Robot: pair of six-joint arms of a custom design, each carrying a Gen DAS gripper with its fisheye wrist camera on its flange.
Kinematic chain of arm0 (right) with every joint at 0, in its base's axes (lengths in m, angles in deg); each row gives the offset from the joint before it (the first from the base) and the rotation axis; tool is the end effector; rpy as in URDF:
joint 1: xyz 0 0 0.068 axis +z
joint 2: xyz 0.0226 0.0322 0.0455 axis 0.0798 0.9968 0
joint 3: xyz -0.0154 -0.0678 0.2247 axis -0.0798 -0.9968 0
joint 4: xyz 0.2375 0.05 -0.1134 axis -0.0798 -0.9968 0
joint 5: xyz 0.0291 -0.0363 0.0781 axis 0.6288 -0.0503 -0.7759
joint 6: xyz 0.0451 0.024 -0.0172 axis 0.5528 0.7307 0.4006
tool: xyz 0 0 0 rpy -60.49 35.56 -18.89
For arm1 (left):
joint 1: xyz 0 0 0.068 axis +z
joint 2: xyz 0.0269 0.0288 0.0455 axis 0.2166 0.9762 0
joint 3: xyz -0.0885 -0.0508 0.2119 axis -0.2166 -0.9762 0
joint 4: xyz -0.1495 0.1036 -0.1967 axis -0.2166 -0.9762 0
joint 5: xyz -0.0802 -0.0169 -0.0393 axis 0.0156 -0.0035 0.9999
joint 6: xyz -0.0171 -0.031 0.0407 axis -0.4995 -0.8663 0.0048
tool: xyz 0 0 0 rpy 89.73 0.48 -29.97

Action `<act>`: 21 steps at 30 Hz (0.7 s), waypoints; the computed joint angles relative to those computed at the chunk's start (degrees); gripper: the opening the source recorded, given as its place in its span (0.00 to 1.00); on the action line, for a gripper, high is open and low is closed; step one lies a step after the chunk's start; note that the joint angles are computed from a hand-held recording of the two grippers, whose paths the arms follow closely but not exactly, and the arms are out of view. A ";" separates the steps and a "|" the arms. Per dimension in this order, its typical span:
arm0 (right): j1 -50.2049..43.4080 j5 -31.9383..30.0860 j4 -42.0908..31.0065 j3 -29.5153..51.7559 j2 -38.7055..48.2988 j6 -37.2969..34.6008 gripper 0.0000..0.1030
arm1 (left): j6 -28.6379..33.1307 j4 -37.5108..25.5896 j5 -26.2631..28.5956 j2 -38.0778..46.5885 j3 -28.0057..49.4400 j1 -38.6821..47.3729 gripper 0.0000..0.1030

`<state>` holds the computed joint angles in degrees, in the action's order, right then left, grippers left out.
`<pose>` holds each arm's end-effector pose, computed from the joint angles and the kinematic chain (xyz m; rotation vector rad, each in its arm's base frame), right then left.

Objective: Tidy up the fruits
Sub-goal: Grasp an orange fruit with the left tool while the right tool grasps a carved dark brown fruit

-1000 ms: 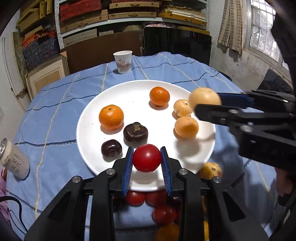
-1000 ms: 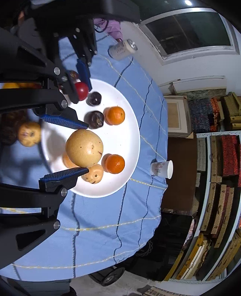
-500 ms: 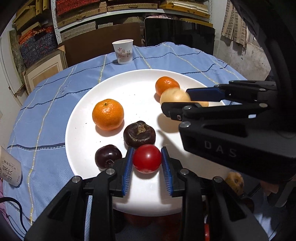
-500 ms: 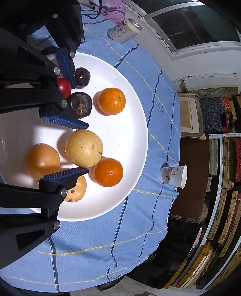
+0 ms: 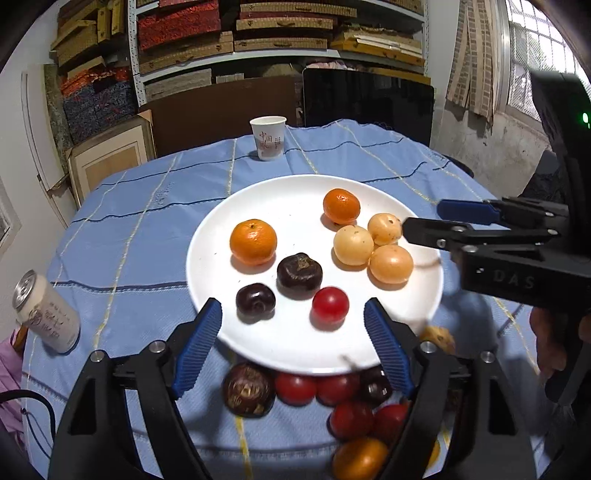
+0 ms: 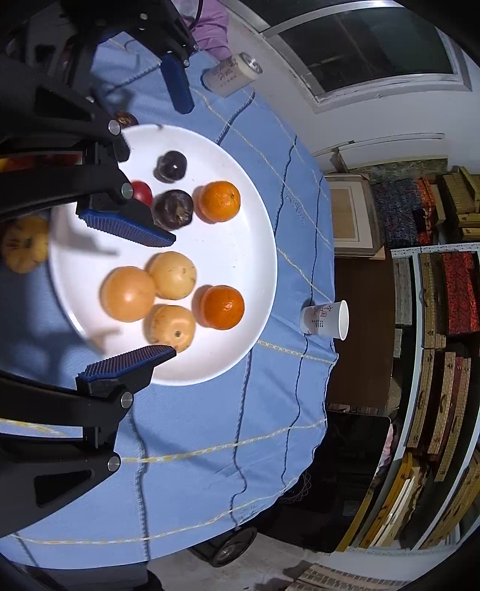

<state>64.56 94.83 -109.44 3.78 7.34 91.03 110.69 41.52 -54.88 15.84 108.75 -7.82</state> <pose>0.1674 0.2402 0.1144 0.3881 2.2985 -0.0794 0.2631 -0.1090 0.1015 0.9705 2.1538 -0.3602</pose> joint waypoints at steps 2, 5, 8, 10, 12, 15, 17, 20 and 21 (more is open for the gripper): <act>3.47 0.87 -2.60 -0.50 -0.93 5.38 0.54 | 1.23 -1.30 1.95 -3.75 -2.67 2.11 0.80; 10.26 1.91 -6.41 -0.09 -0.07 14.67 0.55 | 3.92 -4.08 5.21 -9.30 -6.99 5.71 0.82; 17.00 2.40 -9.50 1.93 4.32 24.27 0.56 | 7.90 -6.78 7.92 -13.62 -11.50 8.88 0.82; 20.18 2.31 -9.24 2.11 6.56 29.35 0.57 | 10.38 -7.43 8.76 -16.27 -14.99 10.33 0.82; 23.09 2.03 -9.21 2.90 9.61 34.24 0.57 | 12.17 -7.84 9.40 -17.75 -17.31 11.32 0.82; 25.83 1.46 -10.15 4.58 14.32 40.14 0.57 | 13.01 -7.64 9.20 -18.95 -19.76 11.45 0.82; 26.49 0.73 -9.08 4.72 16.13 41.92 0.57 | 13.04 -6.94 8.52 -19.25 -20.99 11.26 0.82; 27.86 3.03 -12.57 6.95 17.63 44.24 0.57 | 12.17 -4.41 6.47 -18.15 -21.89 10.44 0.82; 28.06 3.37 -12.83 7.40 18.06 43.96 0.57 | 11.79 -3.67 6.09 -16.84 -21.60 10.34 0.82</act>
